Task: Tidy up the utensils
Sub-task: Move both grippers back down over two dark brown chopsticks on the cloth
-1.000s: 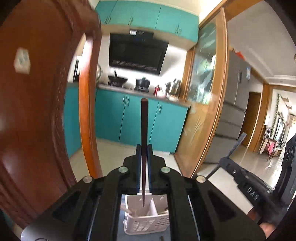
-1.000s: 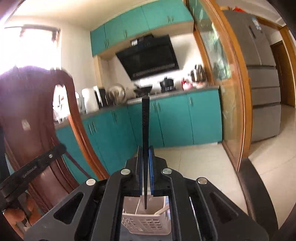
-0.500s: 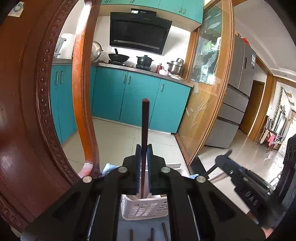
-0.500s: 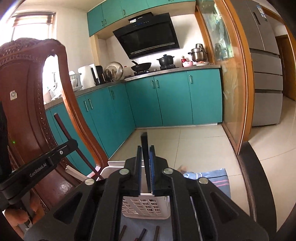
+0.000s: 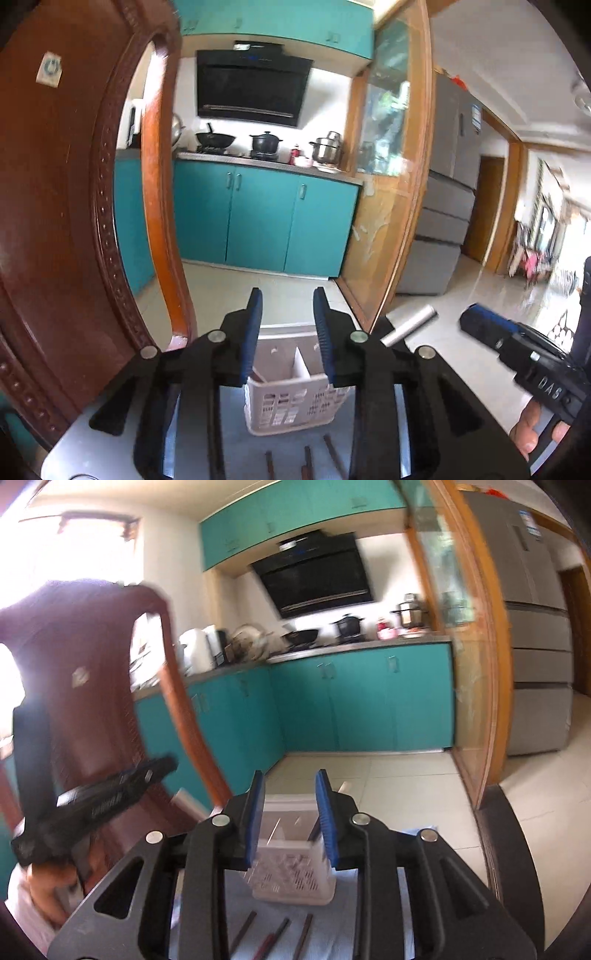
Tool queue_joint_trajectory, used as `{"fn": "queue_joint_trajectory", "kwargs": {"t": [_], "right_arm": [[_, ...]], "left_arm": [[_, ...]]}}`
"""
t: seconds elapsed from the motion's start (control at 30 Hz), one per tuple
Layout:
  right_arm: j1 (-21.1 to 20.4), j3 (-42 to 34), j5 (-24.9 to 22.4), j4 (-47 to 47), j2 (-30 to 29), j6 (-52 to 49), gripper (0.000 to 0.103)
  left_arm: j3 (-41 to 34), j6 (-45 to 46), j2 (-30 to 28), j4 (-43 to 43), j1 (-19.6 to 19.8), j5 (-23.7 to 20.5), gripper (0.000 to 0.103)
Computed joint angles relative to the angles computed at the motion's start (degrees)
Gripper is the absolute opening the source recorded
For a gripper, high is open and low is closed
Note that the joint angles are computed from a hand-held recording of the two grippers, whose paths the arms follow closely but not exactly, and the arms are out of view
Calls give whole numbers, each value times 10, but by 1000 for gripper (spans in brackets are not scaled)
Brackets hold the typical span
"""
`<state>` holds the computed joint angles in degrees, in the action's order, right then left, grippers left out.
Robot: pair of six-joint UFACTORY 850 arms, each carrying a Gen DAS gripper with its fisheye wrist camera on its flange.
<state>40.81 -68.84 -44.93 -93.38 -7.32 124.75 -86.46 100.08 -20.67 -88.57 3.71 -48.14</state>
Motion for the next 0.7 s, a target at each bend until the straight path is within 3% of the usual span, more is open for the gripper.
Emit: {"fn": "queue_joint_trajectory", "kwargs": {"t": [0.1,0.17,0.27,0.4,0.5,0.57,0.7], "right_arm": [[-13,-2,64,71,-7,-63,28],[-28,-21,91,187,-31,-160,28],[-62,-47,132,367,-77,-290,28],[-94,-74,147,564,-133,-434,28],[-97,-100,136,615,-170,-482,28],[-96,-114,131,627,-186,-497,28],[-93,-138,107,643,-212,-514,28]], "left_arm": [[16,20,9,39,8,-37,25],[29,27,13,67,10,-49,20],[39,1,8,126,4,-31,20],[16,-136,-23,267,-18,19,20],[-11,-258,-51,413,-39,40,36],[-20,-333,-68,501,-52,61,38],[-35,-383,-89,547,-55,53,45]]}}
